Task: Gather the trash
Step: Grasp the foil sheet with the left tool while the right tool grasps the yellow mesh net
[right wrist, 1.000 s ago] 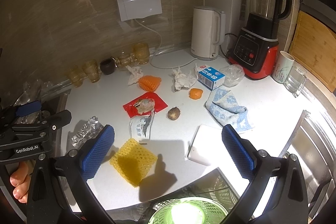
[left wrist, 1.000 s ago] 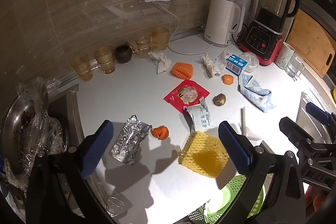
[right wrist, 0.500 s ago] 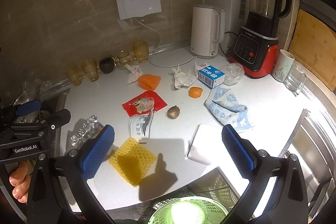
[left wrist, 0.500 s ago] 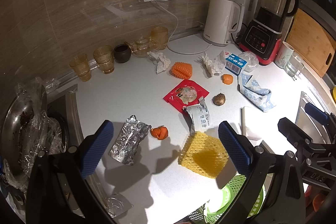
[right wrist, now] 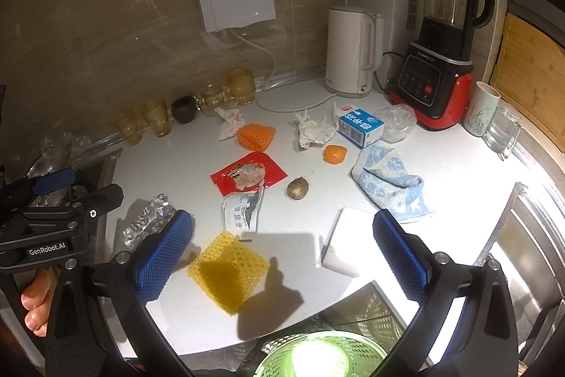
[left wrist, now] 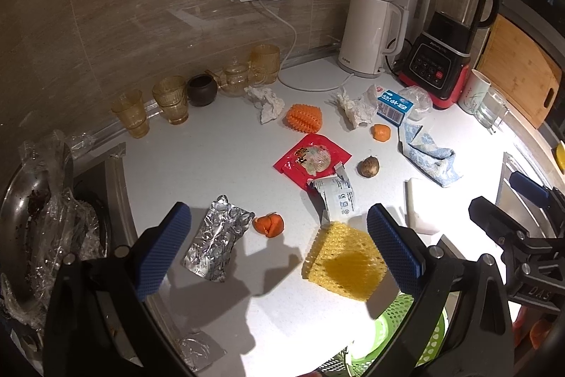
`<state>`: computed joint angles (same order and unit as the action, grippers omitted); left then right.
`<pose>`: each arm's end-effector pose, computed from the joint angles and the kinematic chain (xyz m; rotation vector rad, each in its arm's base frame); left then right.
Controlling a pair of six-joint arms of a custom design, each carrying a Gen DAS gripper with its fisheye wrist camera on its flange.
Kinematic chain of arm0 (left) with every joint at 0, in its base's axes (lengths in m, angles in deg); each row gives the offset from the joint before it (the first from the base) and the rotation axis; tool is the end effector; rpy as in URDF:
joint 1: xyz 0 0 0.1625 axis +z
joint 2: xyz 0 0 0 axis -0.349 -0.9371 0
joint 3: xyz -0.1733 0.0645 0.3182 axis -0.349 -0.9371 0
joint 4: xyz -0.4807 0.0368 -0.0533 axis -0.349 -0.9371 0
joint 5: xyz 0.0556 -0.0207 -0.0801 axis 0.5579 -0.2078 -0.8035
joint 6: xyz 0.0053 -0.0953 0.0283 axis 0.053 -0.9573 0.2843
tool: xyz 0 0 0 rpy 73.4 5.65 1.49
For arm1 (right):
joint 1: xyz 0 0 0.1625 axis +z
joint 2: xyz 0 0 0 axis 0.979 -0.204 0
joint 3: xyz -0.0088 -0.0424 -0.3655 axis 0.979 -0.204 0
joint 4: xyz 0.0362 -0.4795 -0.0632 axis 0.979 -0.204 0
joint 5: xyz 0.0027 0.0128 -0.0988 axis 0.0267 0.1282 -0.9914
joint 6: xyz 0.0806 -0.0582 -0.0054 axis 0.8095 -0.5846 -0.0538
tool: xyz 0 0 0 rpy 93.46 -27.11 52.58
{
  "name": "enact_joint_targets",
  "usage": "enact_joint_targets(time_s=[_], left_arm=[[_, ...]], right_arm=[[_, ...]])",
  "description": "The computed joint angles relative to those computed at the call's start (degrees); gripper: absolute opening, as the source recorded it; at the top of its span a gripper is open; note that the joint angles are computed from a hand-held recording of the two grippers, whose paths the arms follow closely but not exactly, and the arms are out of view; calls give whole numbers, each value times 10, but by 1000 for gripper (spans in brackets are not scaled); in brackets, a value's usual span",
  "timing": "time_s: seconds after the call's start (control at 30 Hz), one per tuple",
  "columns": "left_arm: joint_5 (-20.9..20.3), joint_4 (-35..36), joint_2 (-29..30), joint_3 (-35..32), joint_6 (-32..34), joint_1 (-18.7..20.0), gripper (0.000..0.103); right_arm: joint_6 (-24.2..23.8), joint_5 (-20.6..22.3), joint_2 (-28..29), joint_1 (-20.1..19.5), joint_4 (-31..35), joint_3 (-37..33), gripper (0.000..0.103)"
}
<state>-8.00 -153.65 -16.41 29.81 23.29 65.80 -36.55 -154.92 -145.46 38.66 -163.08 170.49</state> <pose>-0.2955 -0.6030 0.3268 0.4433 2.2777 -0.8268 0.3724 -0.5830 0.2427 0.5631 -2.2952 0.9409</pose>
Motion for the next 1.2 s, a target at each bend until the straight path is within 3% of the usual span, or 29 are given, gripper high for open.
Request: enact_joint_targets(time_s=[0.23,0.3,0.43,0.63,1.0,1.2], left_arm=[[10,-107,-20,46,117,39,96],[6,-103,-19,46,127,55,96],[-55,-97,-23,47,169,93,96],[-88,-96,-4,38,208,133,96],[-94,-90,48,-2,240,171,96],[-102,-94,57,-8,258,181,91]], right_arm=[[19,31,12,-20,24,6,101],[16,40,18,-26,28,8,101],[-1,50,36,-37,45,11,101],[4,82,45,-55,64,18,101],[-43,86,75,-60,100,-15,101],[-39,85,89,-61,108,-32,101]])
